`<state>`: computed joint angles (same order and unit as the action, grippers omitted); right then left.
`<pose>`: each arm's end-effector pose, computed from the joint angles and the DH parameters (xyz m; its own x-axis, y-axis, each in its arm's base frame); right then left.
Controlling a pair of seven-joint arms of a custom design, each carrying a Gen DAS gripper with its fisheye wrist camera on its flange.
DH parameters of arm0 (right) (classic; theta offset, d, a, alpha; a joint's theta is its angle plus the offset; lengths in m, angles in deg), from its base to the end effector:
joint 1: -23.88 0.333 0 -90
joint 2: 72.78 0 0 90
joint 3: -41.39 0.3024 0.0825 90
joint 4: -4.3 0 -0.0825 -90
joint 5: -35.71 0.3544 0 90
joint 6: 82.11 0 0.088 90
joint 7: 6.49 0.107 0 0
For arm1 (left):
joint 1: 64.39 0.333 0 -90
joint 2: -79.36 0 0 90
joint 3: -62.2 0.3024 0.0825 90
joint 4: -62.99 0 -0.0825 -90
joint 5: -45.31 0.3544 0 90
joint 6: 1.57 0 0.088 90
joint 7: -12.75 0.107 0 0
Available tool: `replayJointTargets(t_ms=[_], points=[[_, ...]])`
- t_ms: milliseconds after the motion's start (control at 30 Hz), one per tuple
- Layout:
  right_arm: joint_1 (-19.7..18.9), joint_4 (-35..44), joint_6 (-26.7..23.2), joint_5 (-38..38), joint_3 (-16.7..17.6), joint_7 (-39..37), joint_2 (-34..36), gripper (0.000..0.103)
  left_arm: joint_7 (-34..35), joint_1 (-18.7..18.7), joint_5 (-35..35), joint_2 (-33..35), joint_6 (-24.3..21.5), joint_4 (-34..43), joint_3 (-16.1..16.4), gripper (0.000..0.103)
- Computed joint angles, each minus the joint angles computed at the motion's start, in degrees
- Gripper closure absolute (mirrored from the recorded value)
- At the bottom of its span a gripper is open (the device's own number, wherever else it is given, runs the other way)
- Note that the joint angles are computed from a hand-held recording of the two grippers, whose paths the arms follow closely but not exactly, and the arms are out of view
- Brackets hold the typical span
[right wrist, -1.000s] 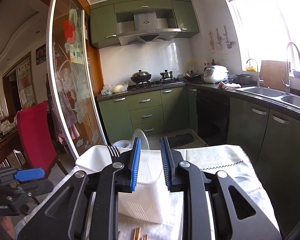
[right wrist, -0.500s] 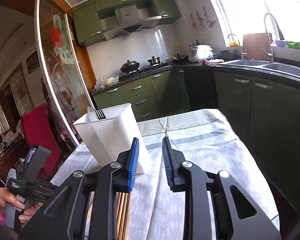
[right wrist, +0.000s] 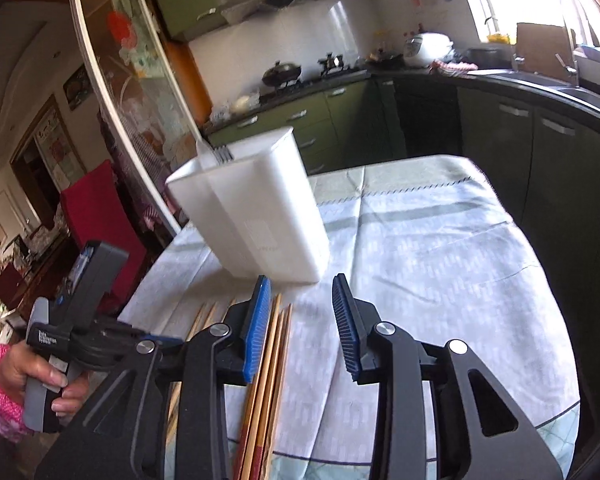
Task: Organize utensils
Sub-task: 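Grasp a wooden chopstick with the left gripper while the right gripper grasps another chopstick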
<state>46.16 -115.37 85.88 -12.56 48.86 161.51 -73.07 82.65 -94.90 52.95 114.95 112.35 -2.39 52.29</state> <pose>0.4610 0.3185 0.5105 0.0639 -0.9455 -0.3193 -0.6489 0.2037 -0.7331 0.5727 -0.4296 0.4640 -0.3487 -0.9358 0.0507 -0.9163 0.3291 -0.2282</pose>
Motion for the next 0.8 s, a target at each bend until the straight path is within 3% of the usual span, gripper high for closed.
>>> replayJointTargets(t_ms=[100,233,400,467,800], points=[[1.21,2.26,-3.23,21.05,1.48,-20.76,3.33,0.07,0.01,0.36,-0.79,-0.3,0.4,-0.32,-0.28,0.096],[2.24,6.4,-9.47,30.95,2.34,-32.15,7.13,0.07,-0.27,1.49,-0.77,-5.24,5.93,-7.16,-0.24,0.097],[4.08,9.52,-13.15,32.39,1.51,-34.56,10.45,0.072,-1.52,2.53,0.85,-11.62,13.36,-15.34,-0.47,0.097],[4.86,10.92,-14.51,31.53,0.95,-34.12,11.65,0.077,-1.89,2.94,1.4,-13.72,15.54,-17.89,-0.72,0.097],[7.36,17.65,-22.29,27.6,-0.4,-33.02,16.06,0.086,-2.12,4.32,3.25,-19.5,22.32,-25.36,-2.05,0.097]])
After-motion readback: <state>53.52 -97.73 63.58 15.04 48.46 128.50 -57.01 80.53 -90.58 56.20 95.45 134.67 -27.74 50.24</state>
